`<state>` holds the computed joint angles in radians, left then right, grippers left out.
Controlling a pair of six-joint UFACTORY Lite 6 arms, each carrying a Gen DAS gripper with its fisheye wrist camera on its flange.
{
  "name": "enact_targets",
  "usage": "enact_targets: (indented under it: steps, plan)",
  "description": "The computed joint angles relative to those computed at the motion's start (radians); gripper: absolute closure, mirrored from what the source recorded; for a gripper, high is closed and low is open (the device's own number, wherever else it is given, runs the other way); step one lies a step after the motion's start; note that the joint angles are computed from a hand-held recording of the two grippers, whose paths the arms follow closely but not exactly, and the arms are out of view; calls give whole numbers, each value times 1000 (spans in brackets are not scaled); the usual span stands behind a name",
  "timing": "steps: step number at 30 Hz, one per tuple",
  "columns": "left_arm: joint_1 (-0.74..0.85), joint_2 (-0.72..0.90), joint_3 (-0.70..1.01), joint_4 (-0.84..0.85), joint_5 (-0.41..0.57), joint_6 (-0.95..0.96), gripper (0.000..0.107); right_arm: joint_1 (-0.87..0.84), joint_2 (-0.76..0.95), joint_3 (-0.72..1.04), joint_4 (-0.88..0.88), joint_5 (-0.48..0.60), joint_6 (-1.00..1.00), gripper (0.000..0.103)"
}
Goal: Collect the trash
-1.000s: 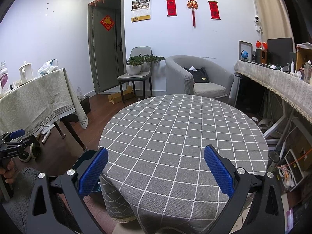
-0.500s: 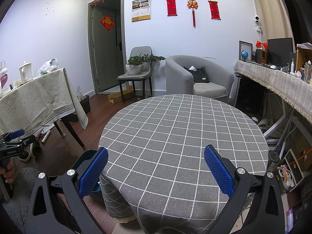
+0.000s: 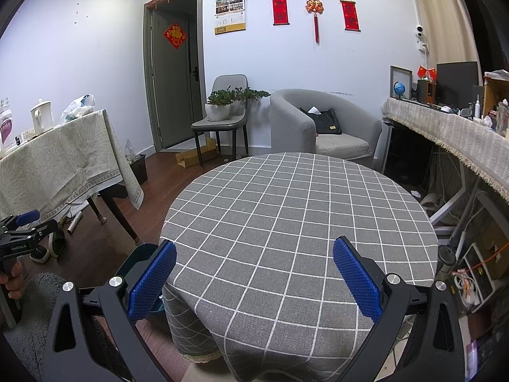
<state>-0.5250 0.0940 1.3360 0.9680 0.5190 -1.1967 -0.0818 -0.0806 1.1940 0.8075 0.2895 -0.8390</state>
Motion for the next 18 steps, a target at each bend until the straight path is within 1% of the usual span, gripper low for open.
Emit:
enact_targets:
  steps: [18]
  plan:
    - [-2, -5, -13, 4, -7, -16, 7, -4, 4, 8, -5, 7, 2, 3]
